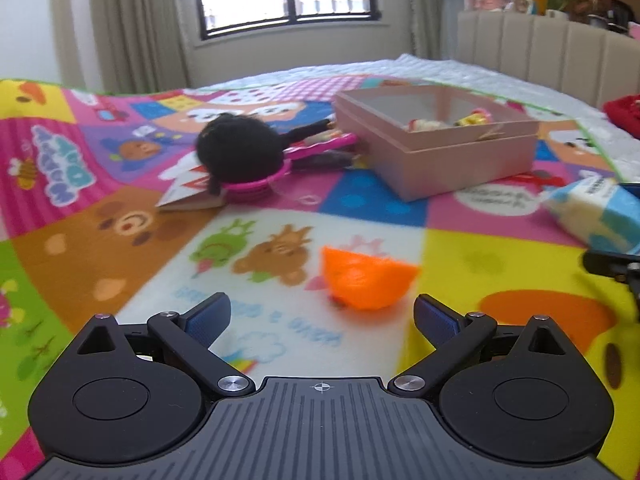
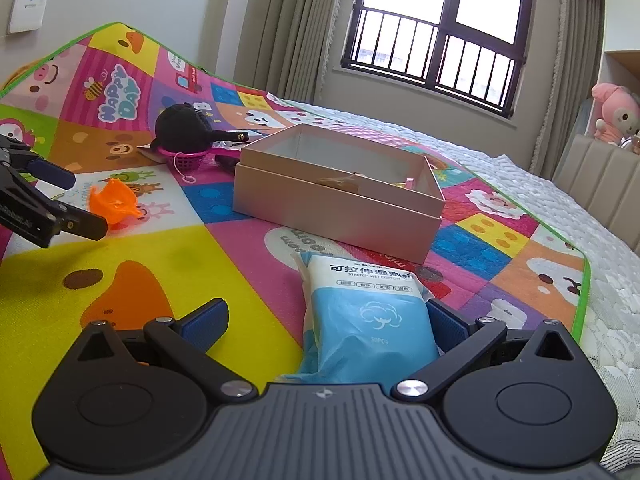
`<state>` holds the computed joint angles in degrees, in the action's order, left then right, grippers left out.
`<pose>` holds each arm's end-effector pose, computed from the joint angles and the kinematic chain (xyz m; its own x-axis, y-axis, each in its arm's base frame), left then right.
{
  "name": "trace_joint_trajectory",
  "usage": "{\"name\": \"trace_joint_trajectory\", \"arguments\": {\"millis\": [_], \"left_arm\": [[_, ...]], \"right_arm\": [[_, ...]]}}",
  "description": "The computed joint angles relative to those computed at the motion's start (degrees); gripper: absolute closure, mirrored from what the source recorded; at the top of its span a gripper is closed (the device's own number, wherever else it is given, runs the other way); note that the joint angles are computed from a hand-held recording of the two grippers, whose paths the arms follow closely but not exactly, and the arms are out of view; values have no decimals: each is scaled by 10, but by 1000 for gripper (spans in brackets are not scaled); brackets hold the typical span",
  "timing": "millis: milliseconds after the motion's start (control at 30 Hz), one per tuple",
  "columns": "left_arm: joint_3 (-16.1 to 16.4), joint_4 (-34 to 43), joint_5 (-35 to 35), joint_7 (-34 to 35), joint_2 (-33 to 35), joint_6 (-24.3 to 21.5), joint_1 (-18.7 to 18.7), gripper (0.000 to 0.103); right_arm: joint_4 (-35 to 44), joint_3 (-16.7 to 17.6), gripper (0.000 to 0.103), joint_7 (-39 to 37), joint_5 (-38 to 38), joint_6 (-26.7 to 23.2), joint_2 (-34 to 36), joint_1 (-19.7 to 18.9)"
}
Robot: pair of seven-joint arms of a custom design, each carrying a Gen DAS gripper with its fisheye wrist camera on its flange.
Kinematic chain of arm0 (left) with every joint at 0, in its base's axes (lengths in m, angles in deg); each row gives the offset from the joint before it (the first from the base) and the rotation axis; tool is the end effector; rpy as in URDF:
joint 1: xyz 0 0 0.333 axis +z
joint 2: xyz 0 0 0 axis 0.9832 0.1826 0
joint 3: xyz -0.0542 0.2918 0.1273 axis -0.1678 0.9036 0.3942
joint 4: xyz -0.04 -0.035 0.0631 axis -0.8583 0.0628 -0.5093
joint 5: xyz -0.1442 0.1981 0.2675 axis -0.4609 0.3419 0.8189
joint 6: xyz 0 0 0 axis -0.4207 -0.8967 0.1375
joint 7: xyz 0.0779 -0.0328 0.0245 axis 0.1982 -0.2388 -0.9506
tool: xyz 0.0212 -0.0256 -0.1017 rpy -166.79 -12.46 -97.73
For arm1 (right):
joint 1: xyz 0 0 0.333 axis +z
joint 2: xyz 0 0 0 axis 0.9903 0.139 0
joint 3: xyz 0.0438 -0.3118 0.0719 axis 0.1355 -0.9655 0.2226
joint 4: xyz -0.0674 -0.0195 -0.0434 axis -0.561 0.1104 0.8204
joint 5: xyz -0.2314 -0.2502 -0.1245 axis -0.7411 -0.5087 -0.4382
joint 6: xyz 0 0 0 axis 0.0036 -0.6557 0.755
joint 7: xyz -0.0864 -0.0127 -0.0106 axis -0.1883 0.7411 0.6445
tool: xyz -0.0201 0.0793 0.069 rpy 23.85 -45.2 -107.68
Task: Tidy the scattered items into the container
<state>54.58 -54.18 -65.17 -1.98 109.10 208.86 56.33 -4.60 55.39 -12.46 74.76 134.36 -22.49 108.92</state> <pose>0.6938 -0.1050 0.3077 -0.0625 -0.9929 -0.1013 -0.6118 0.1183 -0.7821 0.7003 0.3001 0.2983 0.4362 -0.8816 0.1800 -0.3802 -0.3619 -0.8511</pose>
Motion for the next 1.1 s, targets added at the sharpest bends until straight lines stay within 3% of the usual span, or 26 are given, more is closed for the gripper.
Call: {"name": "trace_joint_trajectory", "arguments": {"millis": [100,200,267,400,467,500,533,600,667,733,800,867,1100], "left_arm": [[34,-10,-22,-19,0,-4,-22,2],[42,-21,-26,-26,-6,0,-24,2],[14,-29,-16,-19,-16,9,0,2],[-88,-28,1,-12,-31,22,78,2],[-120,-16,1,-15,-26,30,95,2],[-117,-9,-4,-17,-20,36,88,2],[-94,0,-18,-17,-11,42,62,2],[-16,22,-62,-15,16,36,-13,6],[37,45,-93,-19,41,11,-62,30],[33,55,-89,-29,46,4,-60,29],[54,63,-89,-41,57,3,-74,30],[65,70,-87,-49,64,-3,-80,38],[27,46,-40,-48,37,9,-50,38]], "right_arm": [[-2,4,0,-1,0,4,-1,-2],[-1,4,0,-3,-1,5,-1,-1],[1,1,0,-4,0,3,1,1],[3,2,0,-4,1,3,2,1],[4,2,0,-4,1,3,3,1],[4,3,0,-5,0,4,3,0],[4,5,0,-6,-1,5,3,-1],[2,9,0,-8,-3,8,2,-4],[-1,13,0,-10,-4,14,1,-7],[-4,18,0,-11,-4,19,0,-11],[-4,21,0,-12,-3,22,0,-14],[2,21,0,-13,-3,21,4,-15],[27,23,0,-5,-3,-24,10,-20]]}}
